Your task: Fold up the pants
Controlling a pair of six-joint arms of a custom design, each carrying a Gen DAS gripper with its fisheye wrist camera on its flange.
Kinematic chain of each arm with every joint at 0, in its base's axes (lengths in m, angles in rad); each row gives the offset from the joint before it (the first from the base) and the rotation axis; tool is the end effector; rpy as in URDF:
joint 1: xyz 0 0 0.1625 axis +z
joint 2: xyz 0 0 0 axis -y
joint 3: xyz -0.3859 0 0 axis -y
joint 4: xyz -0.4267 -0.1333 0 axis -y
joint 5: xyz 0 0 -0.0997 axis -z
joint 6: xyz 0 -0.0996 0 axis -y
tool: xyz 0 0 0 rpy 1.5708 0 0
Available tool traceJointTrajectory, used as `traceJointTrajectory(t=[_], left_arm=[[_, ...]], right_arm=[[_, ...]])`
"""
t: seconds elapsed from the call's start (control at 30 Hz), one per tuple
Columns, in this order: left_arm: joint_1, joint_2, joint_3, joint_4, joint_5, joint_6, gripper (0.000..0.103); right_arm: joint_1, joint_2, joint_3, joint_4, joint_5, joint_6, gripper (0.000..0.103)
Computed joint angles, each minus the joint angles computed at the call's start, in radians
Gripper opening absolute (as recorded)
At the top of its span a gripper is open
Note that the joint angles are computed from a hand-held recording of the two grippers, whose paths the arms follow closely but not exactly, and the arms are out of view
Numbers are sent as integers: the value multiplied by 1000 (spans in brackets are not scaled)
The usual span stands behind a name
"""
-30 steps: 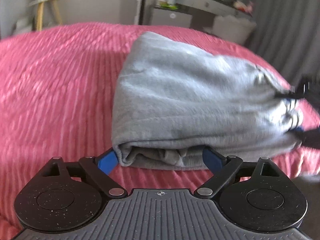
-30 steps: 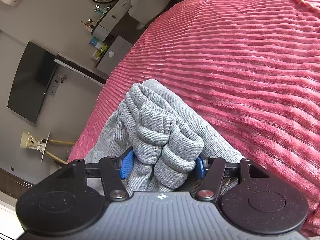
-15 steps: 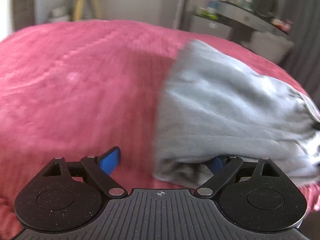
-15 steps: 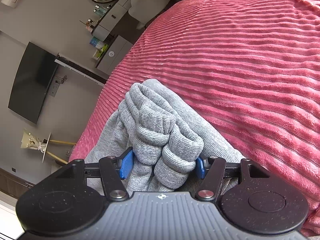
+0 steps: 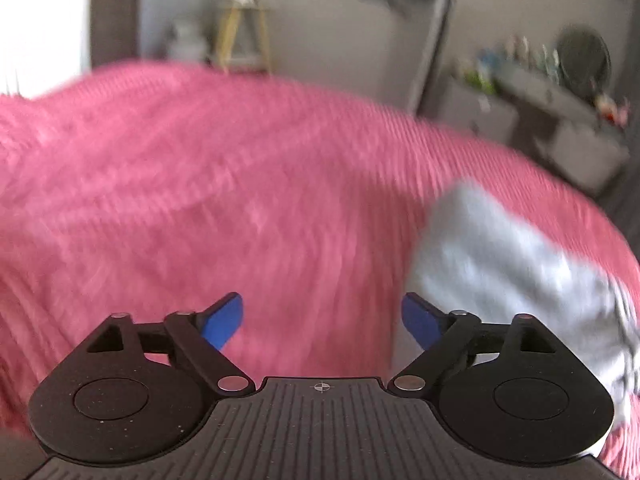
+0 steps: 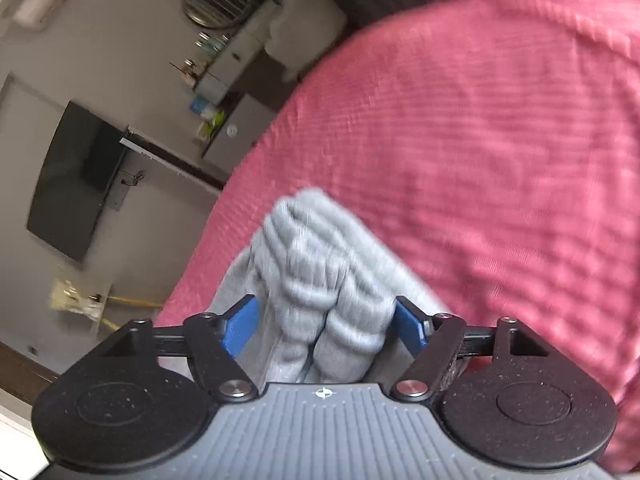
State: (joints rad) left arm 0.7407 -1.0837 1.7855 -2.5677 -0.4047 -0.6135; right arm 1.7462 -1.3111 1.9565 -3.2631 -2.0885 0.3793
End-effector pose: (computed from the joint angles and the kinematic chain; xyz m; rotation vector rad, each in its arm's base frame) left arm -0.3009 -0.5798 0.2195 0.0230 2.1723 -1.1834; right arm 0.1813 -0.5415 0.3218 -0.6352 -2.4509 1.5708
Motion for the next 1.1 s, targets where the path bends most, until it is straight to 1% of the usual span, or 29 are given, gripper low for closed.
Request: traceJointTrajectory(t=[0.03, 0.07, 0.1, 0.13, 0.17, 0.2, 0.23, 0.27, 0.3, 0.33, 0.37, 0.4, 0.43, 0.47, 0.53, 0.6, 0.63, 0.7, 0.73, 0.8, 0.83, 0.87, 0.9, 0.93, 0.97, 1.0, 1.03, 1.07, 1.1], left_arm=[[5, 20, -21, -82, -20, 105, 93], [17, 40, -53, -123, -83, 209, 94], [32, 69, -94, -128, -133, 314, 94], [48, 109, -132, -144, -155, 410, 94], [61, 154, -176, -125, -153, 465, 94], [73, 196, -222, -79, -155, 482, 94], [88, 235, -264, -36, -165, 498, 94], [100, 272, -299, 21, -163, 500, 94], [109, 308, -322, 53, -136, 507, 94], [114, 336, -325, 42, -91, 530, 95], [113, 346, -302, -11, -56, 557, 100], [112, 347, -278, -103, -48, 605, 101], [115, 340, -262, -153, -52, 630, 101], [117, 330, -255, -161, -54, 625, 100], [129, 304, -257, -107, -61, 543, 100], [145, 257, -248, -7, -93, 388, 100], [154, 238, -247, 38, -128, 313, 100], [176, 206, -248, 81, -199, 224, 100], [181, 201, -251, 96, -221, 197, 100], [184, 194, -250, 104, -233, 183, 100], [187, 193, -250, 100, -235, 191, 100], [187, 189, -247, 100, -234, 195, 100], [187, 186, -243, 98, -236, 197, 100], [186, 187, -244, 102, -232, 189, 100], [185, 183, -239, 105, -227, 179, 100], [183, 183, -236, 107, -224, 169, 100], [183, 181, -234, 106, -223, 163, 100], [180, 176, -231, 114, -222, 152, 100], [178, 174, -231, 124, -222, 147, 99]], right_arm=[[16, 16, -10, -33, -36, -69, 77], [24, 29, -16, -65, -42, -129, 79], [27, 39, -21, -85, -31, -180, 84], [33, 57, -35, -88, -34, -227, 86], [41, 77, -52, -83, -54, -267, 87], [50, 97, -74, -54, -86, -304, 92], [61, 120, -104, -1, -143, -324, 92], [68, 139, -133, 57, -193, -323, 92], [68, 145, -151, 105, -218, -312, 92], [67, 147, -165, 157, -244, -291, 92], [66, 150, -180, 207, -274, -263, 92], [59, 141, -183, 247, -274, -243, 92], [50, 128, -180, 265, -260, -239, 93], [48, 124, -178, 262, -265, -249, 96], [56, 131, -191, 262, -295, -298, 96], [83, 174, -215, 154, -351, -456, 97], [96, 201, -233, 93, -368, -547, 97], [109, 228, -259, 41, -343, -659, 97], [109, 231, -263, 50, -311, -697, 97], [105, 235, -268, 91, -283, -722, 97], [104, 243, -276, 124, -307, -725, 97], [105, 263, -290, 139, -372, -741, 97], [99, 269, -298, 173, -433, -716, 98], [95, 247, -284, 221, -452, -648, 98], [87, 208, -257, 255, -428, -543, 98], [76, 159, -226, 280, -372, -438, 97], [78, 122, -202, 300, -344, -334, 97], [82, 93, -181, 312, -314, -266, 97], [83, 57, -148, 306, -244, -223, 97]])
